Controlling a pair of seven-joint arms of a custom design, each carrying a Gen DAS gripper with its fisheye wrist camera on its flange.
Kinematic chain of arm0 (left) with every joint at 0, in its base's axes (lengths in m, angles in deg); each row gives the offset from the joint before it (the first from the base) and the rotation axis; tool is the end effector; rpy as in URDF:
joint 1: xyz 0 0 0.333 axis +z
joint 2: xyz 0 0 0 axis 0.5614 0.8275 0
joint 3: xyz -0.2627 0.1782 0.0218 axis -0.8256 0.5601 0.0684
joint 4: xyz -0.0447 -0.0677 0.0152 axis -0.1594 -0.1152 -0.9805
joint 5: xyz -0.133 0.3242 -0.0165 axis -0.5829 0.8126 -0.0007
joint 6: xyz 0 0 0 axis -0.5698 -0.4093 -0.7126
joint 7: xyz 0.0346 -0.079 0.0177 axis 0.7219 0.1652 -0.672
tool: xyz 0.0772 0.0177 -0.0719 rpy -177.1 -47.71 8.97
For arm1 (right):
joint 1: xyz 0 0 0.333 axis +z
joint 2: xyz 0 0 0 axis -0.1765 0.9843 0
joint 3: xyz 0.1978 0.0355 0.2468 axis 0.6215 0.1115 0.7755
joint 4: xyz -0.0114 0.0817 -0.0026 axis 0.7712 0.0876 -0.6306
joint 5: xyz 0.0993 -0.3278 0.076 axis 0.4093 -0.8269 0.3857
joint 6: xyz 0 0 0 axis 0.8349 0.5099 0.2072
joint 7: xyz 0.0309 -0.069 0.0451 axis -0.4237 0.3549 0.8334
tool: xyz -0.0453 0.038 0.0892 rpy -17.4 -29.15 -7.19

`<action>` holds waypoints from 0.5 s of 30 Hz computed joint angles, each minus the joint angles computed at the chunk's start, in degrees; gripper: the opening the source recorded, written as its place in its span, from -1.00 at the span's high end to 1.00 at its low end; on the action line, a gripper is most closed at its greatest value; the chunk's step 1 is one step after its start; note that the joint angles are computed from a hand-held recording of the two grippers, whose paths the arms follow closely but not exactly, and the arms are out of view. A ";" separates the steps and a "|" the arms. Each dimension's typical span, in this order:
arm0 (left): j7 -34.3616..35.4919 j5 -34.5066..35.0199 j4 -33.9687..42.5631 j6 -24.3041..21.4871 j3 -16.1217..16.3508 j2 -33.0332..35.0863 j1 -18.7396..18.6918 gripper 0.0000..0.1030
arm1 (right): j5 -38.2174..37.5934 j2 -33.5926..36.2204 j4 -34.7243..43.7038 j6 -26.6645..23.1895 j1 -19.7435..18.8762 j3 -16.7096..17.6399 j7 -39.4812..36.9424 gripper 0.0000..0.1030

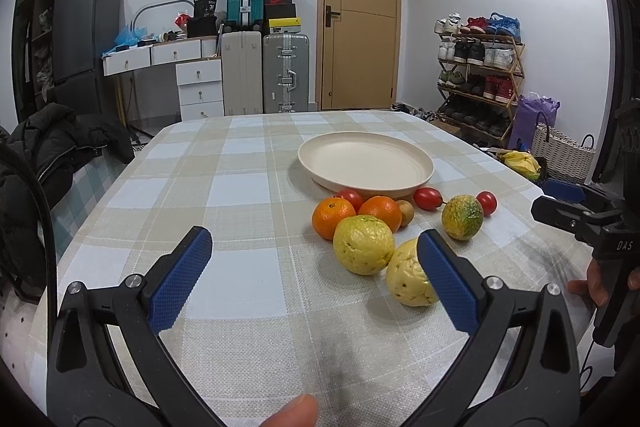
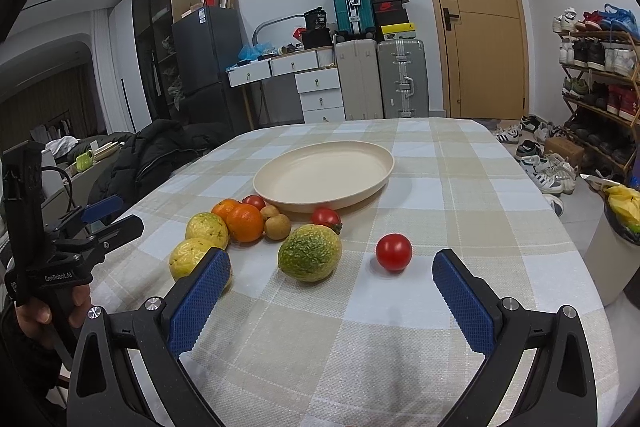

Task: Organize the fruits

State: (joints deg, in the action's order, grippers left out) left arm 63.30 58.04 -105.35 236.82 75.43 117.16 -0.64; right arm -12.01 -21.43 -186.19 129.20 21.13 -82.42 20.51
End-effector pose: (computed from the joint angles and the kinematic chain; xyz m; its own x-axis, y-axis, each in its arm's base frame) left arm 0.5131 -0.4671 0.4342 -0.3457 -0.9381 0.0219 -0.4024 0.1272 -0.9066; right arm 0.5045 0.2494 0.4163 0.1369 -0.9753 -0.1731 -0.4728 0.0893 -0.8766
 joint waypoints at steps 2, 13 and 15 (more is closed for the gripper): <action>-0.97 0.63 0.18 -0.20 0.15 0.03 -0.18 -0.99 | 1.00 0.07 0.14 0.24 0.44 -0.33 -0.57 -1.00; 0.83 -1.74 0.39 -0.57 -0.22 0.08 0.01 -0.99 | 1.17 0.19 0.22 2.75 -0.48 0.48 0.83 -1.00; 0.38 -1.78 0.42 -0.59 0.11 0.03 -0.24 -0.99 | -0.75 0.15 -0.19 3.67 -1.42 1.12 2.77 -1.00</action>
